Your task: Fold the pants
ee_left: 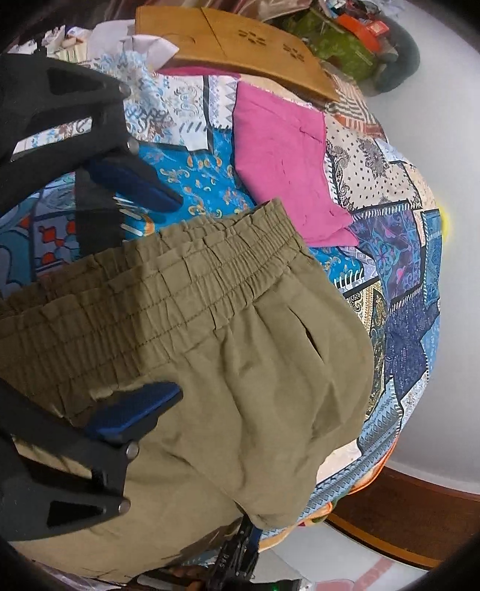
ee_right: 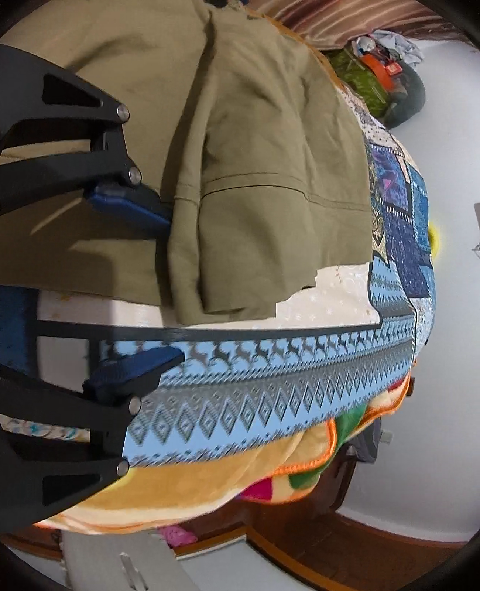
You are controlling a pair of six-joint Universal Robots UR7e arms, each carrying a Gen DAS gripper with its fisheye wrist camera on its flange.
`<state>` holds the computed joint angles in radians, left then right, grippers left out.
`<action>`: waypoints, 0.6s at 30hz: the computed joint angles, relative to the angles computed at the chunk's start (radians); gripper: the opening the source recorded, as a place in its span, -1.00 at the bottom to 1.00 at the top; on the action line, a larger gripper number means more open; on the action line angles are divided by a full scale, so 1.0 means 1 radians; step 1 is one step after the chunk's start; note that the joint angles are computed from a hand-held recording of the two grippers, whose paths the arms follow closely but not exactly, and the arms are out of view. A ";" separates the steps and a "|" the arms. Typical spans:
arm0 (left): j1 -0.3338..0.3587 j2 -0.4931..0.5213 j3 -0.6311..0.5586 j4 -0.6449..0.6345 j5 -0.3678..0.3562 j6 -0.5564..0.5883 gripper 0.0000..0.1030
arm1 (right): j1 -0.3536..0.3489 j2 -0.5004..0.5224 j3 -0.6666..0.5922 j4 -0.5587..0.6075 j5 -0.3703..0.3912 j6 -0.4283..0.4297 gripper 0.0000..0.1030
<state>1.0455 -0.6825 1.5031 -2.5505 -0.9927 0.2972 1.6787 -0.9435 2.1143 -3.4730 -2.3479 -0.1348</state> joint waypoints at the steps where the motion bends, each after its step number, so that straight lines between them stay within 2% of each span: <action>1: 0.001 0.003 -0.002 -0.006 -0.001 -0.001 0.67 | -0.002 0.002 -0.001 -0.002 0.008 -0.005 -0.24; 2: 0.002 0.007 -0.004 -0.016 0.007 0.004 0.64 | -0.001 0.005 -0.004 0.002 0.005 -0.009 -0.39; 7: 0.012 0.032 -0.031 -0.042 0.034 0.031 0.59 | 0.015 0.033 -0.019 -0.007 -0.053 -0.032 -0.77; 10: 0.008 0.050 -0.041 -0.073 0.073 0.060 0.59 | 0.011 0.021 -0.015 0.010 -0.044 -0.014 -0.81; 13: 0.008 0.070 -0.058 -0.089 0.097 0.084 0.59 | 0.020 0.023 -0.019 0.042 -0.072 0.005 -0.83; 18: 0.014 0.058 -0.092 0.015 0.064 0.045 0.59 | 0.028 0.017 -0.026 0.099 -0.092 0.043 -0.82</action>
